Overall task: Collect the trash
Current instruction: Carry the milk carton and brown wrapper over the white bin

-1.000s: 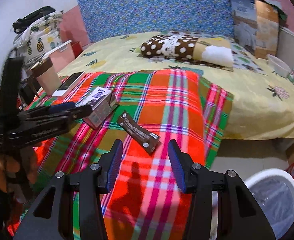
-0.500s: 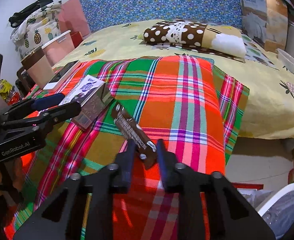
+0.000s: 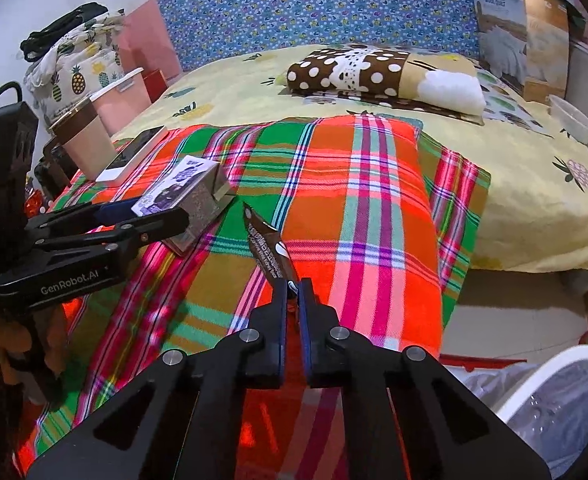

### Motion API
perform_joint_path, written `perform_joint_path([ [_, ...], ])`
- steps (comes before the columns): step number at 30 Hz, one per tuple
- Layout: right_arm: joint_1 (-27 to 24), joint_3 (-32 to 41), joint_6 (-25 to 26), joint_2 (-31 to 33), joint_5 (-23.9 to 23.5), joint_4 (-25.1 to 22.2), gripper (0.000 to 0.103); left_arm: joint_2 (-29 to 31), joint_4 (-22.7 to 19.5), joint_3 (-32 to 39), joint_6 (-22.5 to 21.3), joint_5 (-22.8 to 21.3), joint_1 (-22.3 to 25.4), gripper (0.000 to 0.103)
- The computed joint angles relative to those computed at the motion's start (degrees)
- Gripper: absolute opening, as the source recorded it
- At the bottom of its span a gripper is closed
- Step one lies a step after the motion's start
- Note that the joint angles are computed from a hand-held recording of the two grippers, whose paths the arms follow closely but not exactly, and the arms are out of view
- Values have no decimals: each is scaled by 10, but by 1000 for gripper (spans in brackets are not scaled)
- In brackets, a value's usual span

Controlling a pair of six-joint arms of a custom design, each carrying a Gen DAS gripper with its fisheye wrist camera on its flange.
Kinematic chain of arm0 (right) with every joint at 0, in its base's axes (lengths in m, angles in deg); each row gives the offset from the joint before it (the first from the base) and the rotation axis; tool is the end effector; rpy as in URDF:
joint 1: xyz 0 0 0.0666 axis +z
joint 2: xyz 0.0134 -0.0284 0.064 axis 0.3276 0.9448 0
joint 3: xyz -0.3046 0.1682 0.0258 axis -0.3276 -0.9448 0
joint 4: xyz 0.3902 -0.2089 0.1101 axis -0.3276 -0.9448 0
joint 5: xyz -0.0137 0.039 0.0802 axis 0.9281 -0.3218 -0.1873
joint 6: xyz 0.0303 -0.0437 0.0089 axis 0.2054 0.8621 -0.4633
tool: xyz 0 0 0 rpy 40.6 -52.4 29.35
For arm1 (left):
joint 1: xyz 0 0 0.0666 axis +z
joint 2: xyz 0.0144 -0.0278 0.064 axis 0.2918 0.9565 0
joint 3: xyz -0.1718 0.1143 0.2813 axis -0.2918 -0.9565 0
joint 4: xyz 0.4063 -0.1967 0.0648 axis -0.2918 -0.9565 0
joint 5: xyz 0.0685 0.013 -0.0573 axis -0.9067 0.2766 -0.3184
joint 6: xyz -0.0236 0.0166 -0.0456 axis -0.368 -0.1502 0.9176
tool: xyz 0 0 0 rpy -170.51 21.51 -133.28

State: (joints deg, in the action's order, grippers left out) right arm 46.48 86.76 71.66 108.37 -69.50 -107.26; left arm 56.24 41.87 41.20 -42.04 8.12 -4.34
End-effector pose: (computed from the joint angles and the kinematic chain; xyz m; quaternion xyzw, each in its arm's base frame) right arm 0.5949 0.3126 0.3059 -0.2127 0.9124 0.1530 0.3144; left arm 0.6266 -0.2404 0.3211 0.0094 0.9213 -0.0791 0.3806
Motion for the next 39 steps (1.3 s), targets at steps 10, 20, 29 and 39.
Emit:
perform_joint_path([
  [10,-1,-92,-30,-89,6,41,7,-95,35,-93,24,2,-35,53],
  [20,2,-207,-73,-201,16,82,7,-179,48,-166,54,-4,-93,53],
  [29,-1,-265,-110,-256,32,97,7,-217,56,-202,77,-2,-139,53],
  [39,-12,-307,-140,-295,54,108,7,-196,53,-182,70,10,-170,53],
])
